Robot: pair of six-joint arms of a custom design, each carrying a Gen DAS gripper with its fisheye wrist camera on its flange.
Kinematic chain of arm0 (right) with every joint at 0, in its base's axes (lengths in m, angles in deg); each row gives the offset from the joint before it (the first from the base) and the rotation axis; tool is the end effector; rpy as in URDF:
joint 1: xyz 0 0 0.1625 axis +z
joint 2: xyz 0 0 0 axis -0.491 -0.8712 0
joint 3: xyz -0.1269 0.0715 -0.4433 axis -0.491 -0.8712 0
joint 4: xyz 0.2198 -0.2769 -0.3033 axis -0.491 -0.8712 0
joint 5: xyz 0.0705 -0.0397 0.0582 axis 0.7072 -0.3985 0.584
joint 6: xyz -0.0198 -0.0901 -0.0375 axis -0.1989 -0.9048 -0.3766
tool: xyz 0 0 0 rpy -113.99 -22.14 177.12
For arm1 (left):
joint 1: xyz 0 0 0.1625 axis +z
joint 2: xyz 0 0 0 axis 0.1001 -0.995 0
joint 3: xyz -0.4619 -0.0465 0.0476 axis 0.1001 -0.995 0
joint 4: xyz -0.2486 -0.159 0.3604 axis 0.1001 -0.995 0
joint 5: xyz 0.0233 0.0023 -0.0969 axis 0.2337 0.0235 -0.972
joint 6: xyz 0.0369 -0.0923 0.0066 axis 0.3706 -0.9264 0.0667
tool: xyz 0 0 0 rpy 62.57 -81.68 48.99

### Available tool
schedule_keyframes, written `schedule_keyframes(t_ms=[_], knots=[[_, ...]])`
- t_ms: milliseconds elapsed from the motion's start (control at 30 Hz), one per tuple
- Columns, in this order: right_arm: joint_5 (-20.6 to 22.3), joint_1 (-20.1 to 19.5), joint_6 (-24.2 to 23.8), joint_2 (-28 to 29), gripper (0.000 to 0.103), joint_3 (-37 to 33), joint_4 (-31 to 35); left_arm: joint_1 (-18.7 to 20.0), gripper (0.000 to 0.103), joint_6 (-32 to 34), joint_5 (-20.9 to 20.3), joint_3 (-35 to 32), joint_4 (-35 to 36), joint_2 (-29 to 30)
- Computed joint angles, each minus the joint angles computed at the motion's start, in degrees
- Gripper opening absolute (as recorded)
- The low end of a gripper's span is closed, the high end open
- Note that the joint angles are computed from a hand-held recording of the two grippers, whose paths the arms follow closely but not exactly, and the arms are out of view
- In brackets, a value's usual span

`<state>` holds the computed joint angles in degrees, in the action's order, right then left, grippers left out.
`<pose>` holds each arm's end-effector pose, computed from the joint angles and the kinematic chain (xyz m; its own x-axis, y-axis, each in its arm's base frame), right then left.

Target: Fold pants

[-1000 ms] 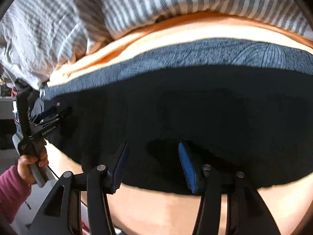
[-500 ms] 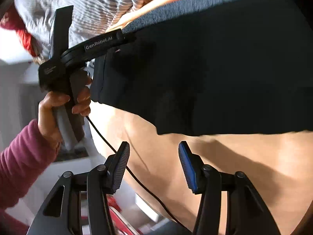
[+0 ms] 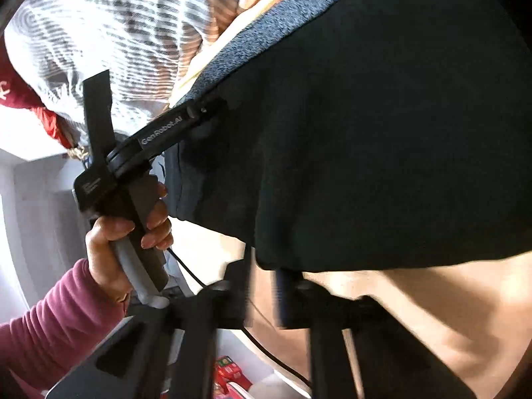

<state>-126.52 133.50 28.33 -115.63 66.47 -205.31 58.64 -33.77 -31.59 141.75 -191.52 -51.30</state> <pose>0.2340 -0.4478 0.0251 -0.7157 0.5379 -0.4455 0.6984 0.5520 -0.4556 -0.1257 -0.7247 0.2101 -0.2814 0.8092 -0.5157 0.7354 0.5271 0.4258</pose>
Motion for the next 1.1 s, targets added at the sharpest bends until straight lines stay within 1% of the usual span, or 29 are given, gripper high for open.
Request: schedule_keyframes(t_ms=[33,67,100,167,233,300,367,400,433,467,500,533,567,600,633,667,700,767,800,833,867,900,1033,1100], knots=[[1.1,-0.3,-0.3,-0.7,0.006,1.0,-0.5,0.2,0.097,0.4,-0.2,0.5,-1.1,0.2],[1.0,0.0,-0.4,-1.8,0.006,1.5,1.1,0.4,0.097,0.5,-0.2,0.6,-1.4,0.2],[0.5,0.7,-0.6,-2.7,0.006,1.6,3.8,0.8,0.097,0.8,0.1,0.8,-1.8,0.2],[-0.6,2.0,-0.6,-5.7,0.006,2.2,10.4,0.2,0.097,-0.9,0.7,0.7,0.3,-0.3],[-3.6,3.5,1.2,-9.6,0.008,3.2,16.9,-0.7,0.097,-2.3,-1.2,0.3,3.6,-1.9],[-7.4,4.3,3.3,-13.8,0.009,5.2,19.9,-1.1,0.097,-2.9,-3.0,1.3,5.4,-3.7],[-13.1,5.1,4.7,-18.4,0.009,7.0,22.9,-1.3,0.097,-3.8,-3.3,2.9,6.4,-4.8],[-15.4,5.3,4.9,-20.1,0.014,7.5,24.0,-1.3,0.097,-4.1,-2.7,3.8,6.3,-4.9],[-17.9,5.3,5.2,-21.7,0.019,8.0,25.3,-1.7,0.097,-4.9,-1.2,5.3,6.1,-5.3],[-20.1,5.0,6.1,-23.7,0.034,8.7,27.7,-1.4,0.097,-5.6,0.8,6.1,5.7,-4.7],[-22.1,4.4,7.9,-25.5,0.047,9.2,31.0,-1.1,0.098,-5.0,1.3,7.0,3.3,-4.4],[-23.0,3.9,8.9,-26.4,0.047,9.8,32.5,-1.0,0.102,-4.1,1.2,7.9,1.3,-4.5],[-23.7,3.0,9.9,-26.8,0.046,10.6,32.7,-1.2,0.102,-3.8,2.0,8.5,0.0,-4.4],[-23.1,2.2,10.7,-27.0,0.046,11.9,30.5,-1.4,0.102,-4.4,2.5,8.4,0.4,-4.3],[-21.7,1.4,12.0,-27.0,0.046,13.5,25.9,-1.4,0.102,-5.2,2.5,7.9,1.7,-4.1],[-21.7,1.5,13.7,-26.9,0.046,14.2,23.6,-1.6,0.102,-6.8,2.3,7.4,4.2,-4.2],[-22.4,1.9,14.7,-27.3,0.046,14.5,23.7,-1.8,0.102,-7.5,2.2,7.3,5.2,-4.5],[-24.0,3.6,15.3,-28.5,0.047,13.7,27.8,-2.7,0.102,-7.7,1.7,8.2,5.9,-5.6],[-24.7,4.6,15.7,-29.3,0.050,13.6,29.9,-3.2,0.102,-8.1,1.3,8.7,6.7,-6.3],[-24.9,5.3,16.0,-29.2,0.053,13.3,30.7,-3.5,0.102,-8.5,0.9,8.9,7.4,-6.6],[-24.8,5.5,16.0,-29.2,0.060,12.6,32.0,-4.0,0.102,-9.7,-0.1,9.2,8.9,-7.2],[-25.1,6.3,16.6,-30.2,0.064,12.7,34.1,-4.6,0.102,-10.9,-1.1,9.7,10.4,-7.8],[-26.6,9.1,20.2,-33.8,0.066,14.3,40.0,-7.1,0.102,-13.5,-3.9,12.5,13.0,-10.1],[-26.7,9.5,21.8,-35.2,0.066,15.6,40.9,-8.3,0.102,-13.9,-5.3,14.2,13.4,-10.7]])
